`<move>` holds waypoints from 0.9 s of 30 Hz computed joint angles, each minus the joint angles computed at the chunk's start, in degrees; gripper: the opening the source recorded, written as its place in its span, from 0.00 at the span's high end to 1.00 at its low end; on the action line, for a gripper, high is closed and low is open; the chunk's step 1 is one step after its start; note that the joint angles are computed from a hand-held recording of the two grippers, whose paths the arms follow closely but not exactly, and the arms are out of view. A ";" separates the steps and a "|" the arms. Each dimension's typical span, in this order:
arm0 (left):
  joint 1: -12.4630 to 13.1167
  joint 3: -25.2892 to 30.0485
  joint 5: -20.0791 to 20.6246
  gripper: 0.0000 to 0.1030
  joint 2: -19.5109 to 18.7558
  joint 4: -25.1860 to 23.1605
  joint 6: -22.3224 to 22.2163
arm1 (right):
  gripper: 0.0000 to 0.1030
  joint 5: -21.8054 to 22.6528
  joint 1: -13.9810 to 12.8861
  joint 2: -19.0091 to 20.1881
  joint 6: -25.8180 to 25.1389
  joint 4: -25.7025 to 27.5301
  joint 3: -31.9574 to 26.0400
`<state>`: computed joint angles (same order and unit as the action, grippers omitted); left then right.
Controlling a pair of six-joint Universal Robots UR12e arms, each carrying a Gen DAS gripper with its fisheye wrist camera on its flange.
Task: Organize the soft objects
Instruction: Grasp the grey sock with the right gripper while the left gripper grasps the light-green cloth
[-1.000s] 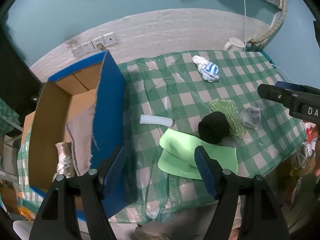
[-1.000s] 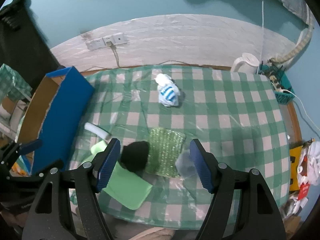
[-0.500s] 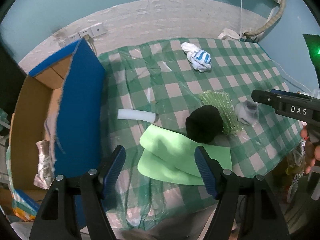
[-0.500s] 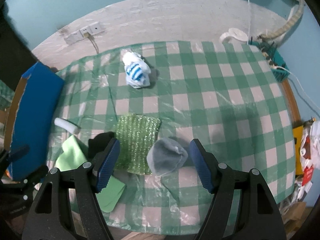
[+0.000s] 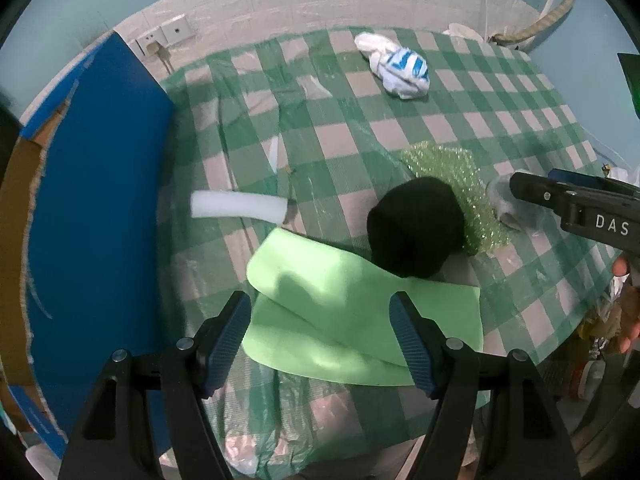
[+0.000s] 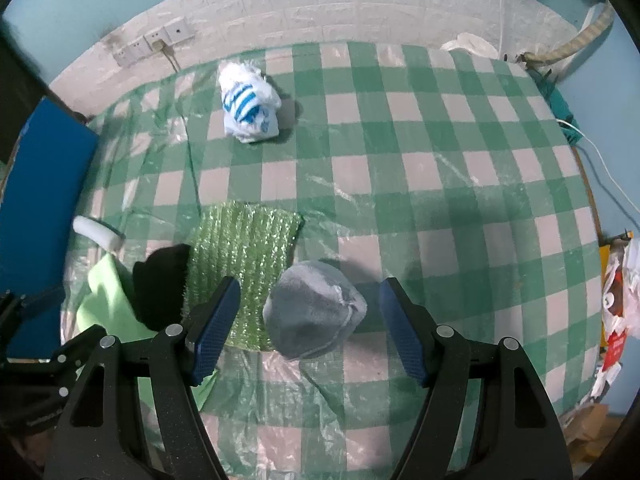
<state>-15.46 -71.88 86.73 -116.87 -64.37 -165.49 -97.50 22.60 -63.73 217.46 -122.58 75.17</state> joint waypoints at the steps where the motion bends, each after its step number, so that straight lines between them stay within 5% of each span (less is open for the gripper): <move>1: -0.03 0.17 -0.19 0.29 -0.18 -0.55 0.12 | 0.30 0.29 -0.03 0.17 -0.18 0.17 -0.08; 27: -1.29 1.91 -1.30 0.22 -2.64 -5.38 5.30 | 0.30 2.17 -0.40 1.52 -1.50 1.70 -0.04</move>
